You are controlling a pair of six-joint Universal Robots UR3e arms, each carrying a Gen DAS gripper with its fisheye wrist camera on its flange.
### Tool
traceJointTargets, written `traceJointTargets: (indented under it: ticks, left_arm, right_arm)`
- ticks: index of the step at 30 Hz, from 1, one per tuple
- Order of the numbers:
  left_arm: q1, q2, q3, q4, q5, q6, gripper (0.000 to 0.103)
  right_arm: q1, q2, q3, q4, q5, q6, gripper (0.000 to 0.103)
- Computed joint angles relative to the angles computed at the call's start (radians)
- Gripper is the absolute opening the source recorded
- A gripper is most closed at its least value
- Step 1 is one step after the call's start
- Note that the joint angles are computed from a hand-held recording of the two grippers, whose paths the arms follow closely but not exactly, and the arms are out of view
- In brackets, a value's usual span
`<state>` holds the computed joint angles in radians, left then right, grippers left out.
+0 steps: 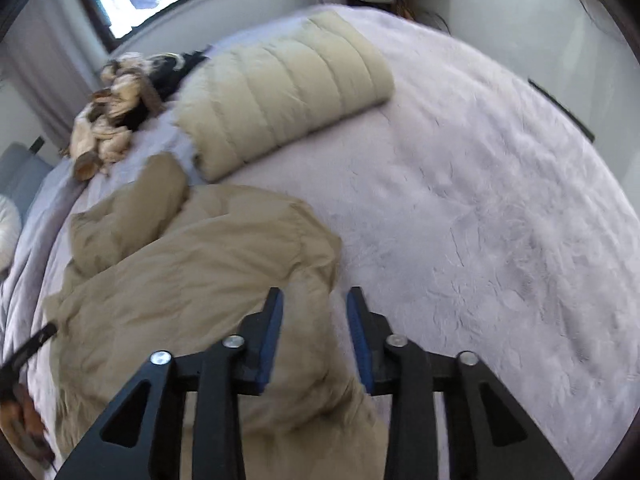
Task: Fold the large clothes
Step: 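Open the right gripper and smooth the folded sleeve flat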
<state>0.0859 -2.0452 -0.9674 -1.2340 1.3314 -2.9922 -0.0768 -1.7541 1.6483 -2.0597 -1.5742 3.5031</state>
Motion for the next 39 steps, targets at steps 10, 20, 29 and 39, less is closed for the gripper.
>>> traceJointTargets:
  ticks: [10,20,29,39]
  left_arm:
    - [-0.017,-0.022,-0.008,0.003,0.084,-0.016,0.019]
    - [0.037,0.168,-0.089,-0.090,0.069,0.070,0.019]
    - [0.044,0.373,-0.289,-0.066,0.123,0.124,0.102]
    - [0.071,0.542,-0.408,-0.165,0.138,0.164,0.102]
  right_arm:
    - [0.052,0.044,0.055,0.027,-0.001,0.045,0.031]
    - [0.021,-0.066,-0.019,0.189,0.066,0.058,0.039]
    - [0.078,-0.115,-0.047,0.287,0.084,0.106,0.049]
    - [0.130,-0.170,-0.071,0.343,0.107,0.160,0.083]
